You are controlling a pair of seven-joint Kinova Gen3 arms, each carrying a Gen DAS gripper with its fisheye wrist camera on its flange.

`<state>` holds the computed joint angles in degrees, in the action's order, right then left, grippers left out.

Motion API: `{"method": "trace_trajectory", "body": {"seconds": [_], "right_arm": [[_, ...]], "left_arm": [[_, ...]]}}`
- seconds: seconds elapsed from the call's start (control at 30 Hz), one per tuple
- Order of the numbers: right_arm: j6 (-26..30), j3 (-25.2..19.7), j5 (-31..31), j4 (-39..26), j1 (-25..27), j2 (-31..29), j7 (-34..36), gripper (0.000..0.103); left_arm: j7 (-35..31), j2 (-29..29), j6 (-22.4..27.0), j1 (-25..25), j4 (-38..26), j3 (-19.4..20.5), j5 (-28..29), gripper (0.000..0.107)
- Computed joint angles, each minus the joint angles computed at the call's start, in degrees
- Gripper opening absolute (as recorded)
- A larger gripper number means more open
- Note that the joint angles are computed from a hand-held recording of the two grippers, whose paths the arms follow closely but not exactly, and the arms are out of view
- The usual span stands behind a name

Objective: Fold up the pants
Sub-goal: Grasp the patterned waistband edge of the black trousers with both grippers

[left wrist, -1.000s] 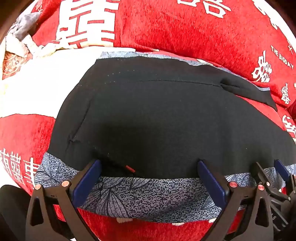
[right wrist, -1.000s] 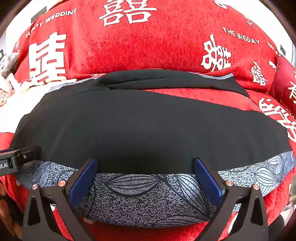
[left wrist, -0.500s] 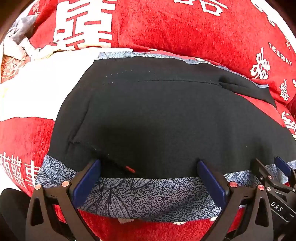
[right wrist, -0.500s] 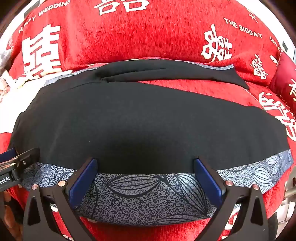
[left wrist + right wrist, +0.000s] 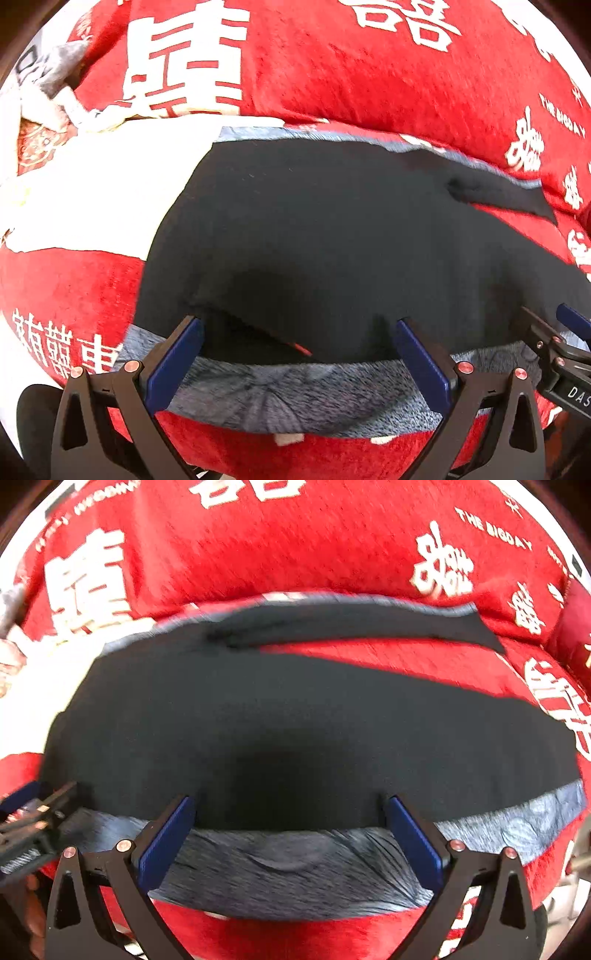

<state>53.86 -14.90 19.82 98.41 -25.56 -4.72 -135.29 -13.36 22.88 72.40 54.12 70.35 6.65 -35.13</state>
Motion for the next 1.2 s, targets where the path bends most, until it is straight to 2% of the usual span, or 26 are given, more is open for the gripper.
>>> {"method": "trace_trajectory", "body": {"seconds": [0.1,0.2,0.27,0.33,0.4,0.53,0.67,0.8,0.83,0.93,0.97,1.03,1.13,1.2], "right_arm": [[0.84,-2.15,-0.32,-4.69,0.22,3.70,3.39,0.103],[4.74,-0.97,-0.94,-9.01,-1.69,8.34,6.43,0.103],[5.24,1.11,-2.89,-8.91,-2.16,9.59,8.01,0.103],[3.60,1.97,-4.69,-6.70,-0.31,7.58,8.34,0.103],[4.53,3.41,-3.78,-5.36,0.27,6.45,7.81,0.103],[3.68,5.81,-4.96,-0.23,5.65,2.41,6.55,0.103],[2.53,8.66,-7.66,3.34,11.36,-0.35,9.50,0.103],[0.01,15.93,-11.43,6.82,14.25,-3.18,14.11,0.103],[0.01,16.48,-11.57,6.75,14.74,-3.47,14.31,0.103],[3.76,13.76,-8.72,4.60,19.00,-1.70,10.71,0.103],[4.19,14.13,-9.08,4.43,18.80,-1.66,8.41,0.103],[6.24,11.69,-7.29,3.55,18.52,-1.79,6.18,0.103],[5.52,5.73,-4.44,2.95,17.71,-2.20,7.24,0.103],[5.19,3.70,-4.10,1.33,15.62,-1.30,8.40,0.103]], "left_arm": [[-0.62,0.40,1.06,-1.43,0.07,0.00,2.18,0.103],[0.52,-0.79,-2.26,-2.49,3.17,0.04,3.42,0.103],[-0.11,-0.88,-2.83,-3.06,3.47,0.37,3.73,0.103],[-0.05,-0.88,-3.27,-3.14,3.76,0.35,3.55,0.103],[0.52,-0.92,-3.84,-3.11,4.21,0.25,3.29,0.103],[1.00,-1.01,-4.09,-2.75,4.64,0.37,2.99,0.103],[1.46,-1.41,-4.55,-2.75,5.36,0.52,2.80,0.103],[1.52,-1.60,-4.72,-2.91,5.65,0.69,2.77,0.103],[1.54,-1.64,-4.76,-2.94,5.74,0.71,2.74,0.103],[1.41,-1.68,-4.74,-3.07,5.81,0.82,2.82,0.103],[1.10,-1.59,-4.36,-3.20,5.50,0.89,3.03,0.103],[0.16,-0.95,-2.32,-3.07,3.74,0.99,3.24,0.103],[-1.63,0.15,0.85,-1.96,0.69,0.60,1.94,0.103],[-2.33,0.00,1.12,-1.72,-0.26,0.33,1.42,0.103]]}}
